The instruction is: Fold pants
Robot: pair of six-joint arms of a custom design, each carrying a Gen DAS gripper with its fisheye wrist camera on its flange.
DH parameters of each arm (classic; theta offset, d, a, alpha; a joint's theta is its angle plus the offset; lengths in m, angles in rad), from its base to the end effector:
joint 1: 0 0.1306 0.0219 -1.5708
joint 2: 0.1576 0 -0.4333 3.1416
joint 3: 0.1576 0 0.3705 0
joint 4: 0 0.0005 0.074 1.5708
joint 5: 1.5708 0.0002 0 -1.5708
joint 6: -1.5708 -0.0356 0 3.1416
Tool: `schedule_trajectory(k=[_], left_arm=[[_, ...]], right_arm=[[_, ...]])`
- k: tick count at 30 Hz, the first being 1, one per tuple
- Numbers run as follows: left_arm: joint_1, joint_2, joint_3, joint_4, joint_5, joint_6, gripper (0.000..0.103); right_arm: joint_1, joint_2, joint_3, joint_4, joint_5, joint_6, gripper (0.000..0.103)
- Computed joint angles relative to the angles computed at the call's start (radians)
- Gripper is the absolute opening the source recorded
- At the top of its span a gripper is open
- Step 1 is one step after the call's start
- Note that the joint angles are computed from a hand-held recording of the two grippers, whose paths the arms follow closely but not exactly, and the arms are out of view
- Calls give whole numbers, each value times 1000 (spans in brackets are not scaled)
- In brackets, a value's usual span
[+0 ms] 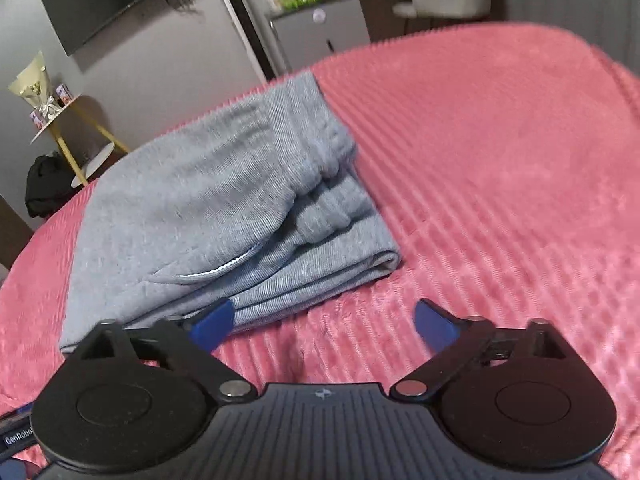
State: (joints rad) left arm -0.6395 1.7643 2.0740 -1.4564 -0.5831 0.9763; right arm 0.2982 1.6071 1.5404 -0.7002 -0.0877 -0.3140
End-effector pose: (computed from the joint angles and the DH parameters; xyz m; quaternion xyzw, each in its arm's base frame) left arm 0.4658 -0.3226 0.5558 -0.2166 0.9130 0.0485 0.3424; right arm 0.5285 0.1652 0.4550 -0.0099 0.9195 0.1562 0.3605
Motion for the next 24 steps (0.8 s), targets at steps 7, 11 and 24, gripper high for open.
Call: schedule_trajectory(k=[7, 11, 24], left_arm=[[-51, -11, 11, -5, -31, -4, 95], [-67, -28, -11, 36, -4, 2, 95], [-55, -11, -13, 41, -8, 36, 96]], right_arm=[[37, -57, -30, -29, 105, 79, 99], [70, -77, -37, -33, 123, 195, 99], [111, -92, -68, 23, 113, 341, 99]])
